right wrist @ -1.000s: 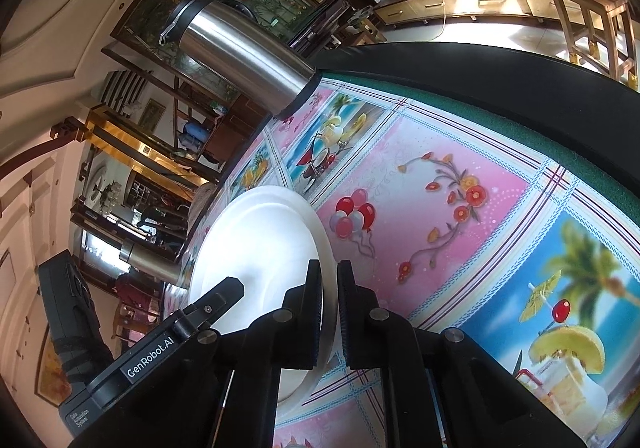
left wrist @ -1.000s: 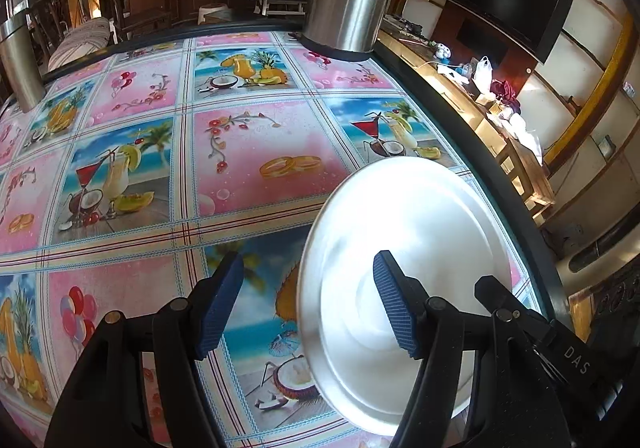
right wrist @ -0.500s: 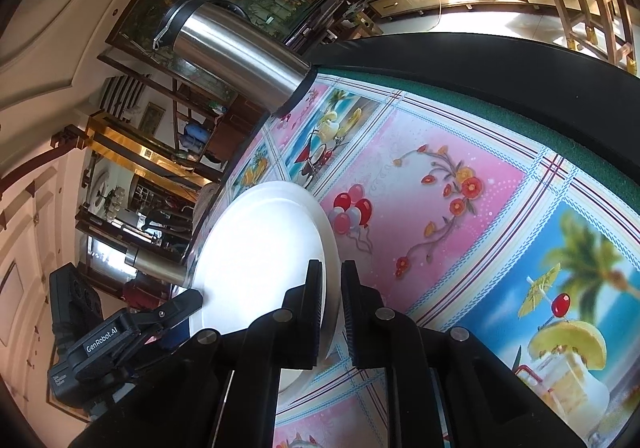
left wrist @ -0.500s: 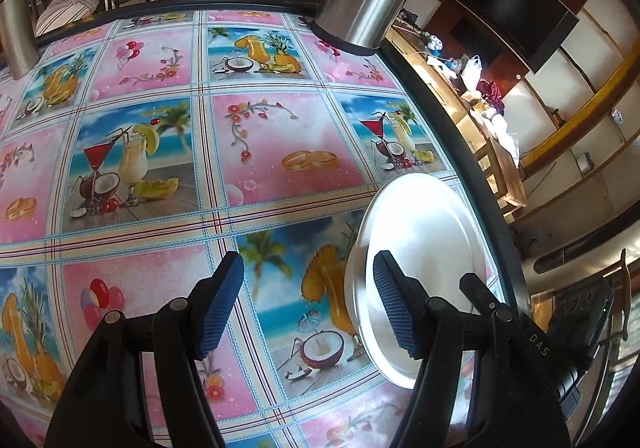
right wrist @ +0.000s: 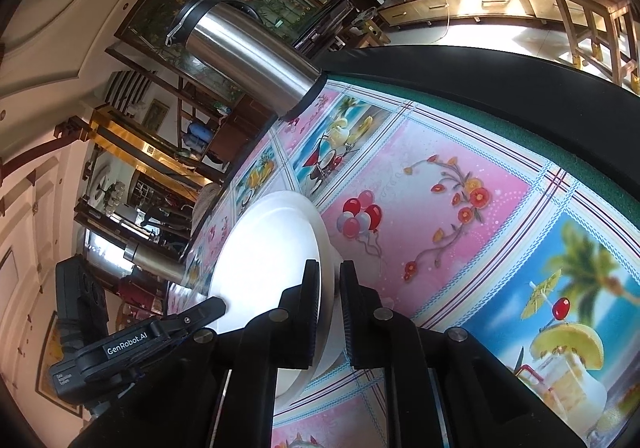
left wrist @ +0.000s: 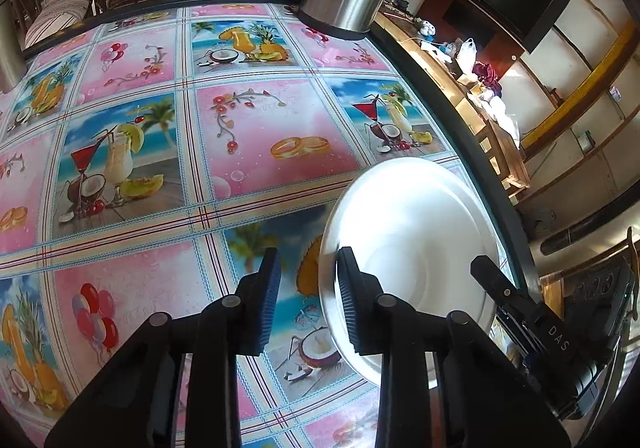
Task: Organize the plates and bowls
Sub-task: 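Close both tools on the rim of the white foam plate and lift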
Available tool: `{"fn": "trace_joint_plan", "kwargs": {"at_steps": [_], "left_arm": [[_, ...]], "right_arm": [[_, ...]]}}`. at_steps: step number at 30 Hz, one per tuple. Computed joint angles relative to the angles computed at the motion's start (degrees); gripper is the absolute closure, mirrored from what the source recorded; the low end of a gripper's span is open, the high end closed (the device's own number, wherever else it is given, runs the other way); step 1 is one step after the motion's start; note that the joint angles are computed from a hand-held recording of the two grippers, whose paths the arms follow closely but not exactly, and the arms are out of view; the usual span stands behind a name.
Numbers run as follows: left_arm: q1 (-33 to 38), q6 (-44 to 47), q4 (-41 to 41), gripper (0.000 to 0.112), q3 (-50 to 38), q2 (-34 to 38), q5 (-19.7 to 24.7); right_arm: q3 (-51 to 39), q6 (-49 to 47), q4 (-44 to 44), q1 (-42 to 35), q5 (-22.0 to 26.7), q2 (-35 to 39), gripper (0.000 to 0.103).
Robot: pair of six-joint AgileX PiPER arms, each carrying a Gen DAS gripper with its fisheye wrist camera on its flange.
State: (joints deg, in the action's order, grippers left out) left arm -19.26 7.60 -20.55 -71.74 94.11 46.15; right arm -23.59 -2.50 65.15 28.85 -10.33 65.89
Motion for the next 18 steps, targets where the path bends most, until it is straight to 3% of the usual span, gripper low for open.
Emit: {"fn": "trace_joint_plan", "kwargs": {"at_steps": [8, 12, 16, 18], "left_arm": [[-1.2, 0.8, -0.8, 0.092, 0.1, 1.1, 0.2], [-2.6, -0.5, 0.9, 0.097, 0.5, 0.8, -0.7], [-5.1, -3.3, 5.0, 0.103, 1.3, 0.0, -2.7], [-6.3, -4.8, 7.1, 0.104, 1.9, -0.5, -4.0]], "right_arm": [[0.5, 2.6, -2.1, -0.4, 0.1, -0.3, 0.092], [1.3, 13.7, -12.8, -2.1, 1.2, -0.3, 0.093], [0.9, 5.3, -4.4, -1.0, 0.4, -0.3, 0.095], [0.9, 5.1, -4.3, -1.1, 0.6, -0.2, 0.095]]}}
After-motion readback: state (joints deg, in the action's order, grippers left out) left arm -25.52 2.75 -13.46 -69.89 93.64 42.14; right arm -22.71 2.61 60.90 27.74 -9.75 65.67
